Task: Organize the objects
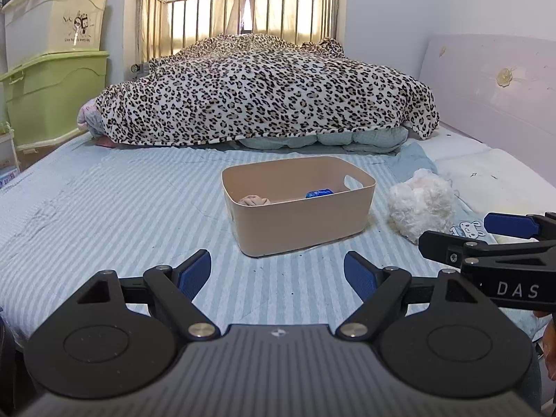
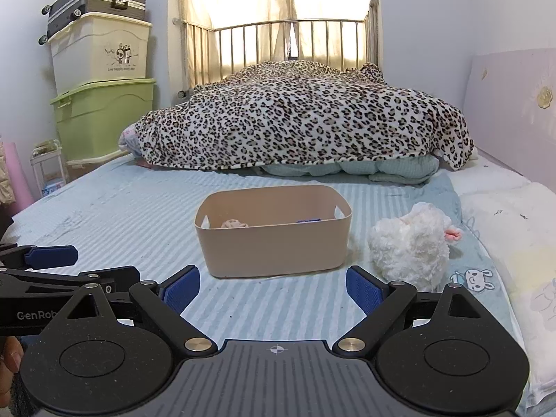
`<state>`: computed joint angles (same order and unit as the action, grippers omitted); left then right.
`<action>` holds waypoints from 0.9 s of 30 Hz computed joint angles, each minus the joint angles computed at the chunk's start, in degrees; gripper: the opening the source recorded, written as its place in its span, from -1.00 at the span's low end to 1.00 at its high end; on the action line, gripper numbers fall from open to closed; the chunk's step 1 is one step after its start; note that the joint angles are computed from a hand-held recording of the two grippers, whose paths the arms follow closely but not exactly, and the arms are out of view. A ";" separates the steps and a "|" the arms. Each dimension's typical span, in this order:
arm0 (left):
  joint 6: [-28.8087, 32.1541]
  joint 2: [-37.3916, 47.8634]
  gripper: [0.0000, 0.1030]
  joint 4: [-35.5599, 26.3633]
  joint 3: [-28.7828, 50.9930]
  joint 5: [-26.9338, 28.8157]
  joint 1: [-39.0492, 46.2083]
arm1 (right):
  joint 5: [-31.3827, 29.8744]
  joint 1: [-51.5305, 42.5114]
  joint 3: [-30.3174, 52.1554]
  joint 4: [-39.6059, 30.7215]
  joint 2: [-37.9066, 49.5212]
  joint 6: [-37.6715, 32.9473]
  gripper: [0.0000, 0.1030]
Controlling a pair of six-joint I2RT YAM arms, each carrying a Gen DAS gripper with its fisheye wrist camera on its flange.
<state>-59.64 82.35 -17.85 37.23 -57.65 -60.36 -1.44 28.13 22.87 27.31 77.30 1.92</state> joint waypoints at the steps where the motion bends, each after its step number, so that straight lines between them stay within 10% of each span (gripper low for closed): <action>1: -1.04 0.11 0.63 -1.14 0.29 -0.57 -0.70 | 0.06 0.10 -0.43 -0.02 -0.55 0.08 0.80; 27: -4.22 -2.78 0.64 -4.44 -0.05 -0.53 -4.46 | -0.09 0.09 -4.74 -5.50 -10.23 0.76 0.83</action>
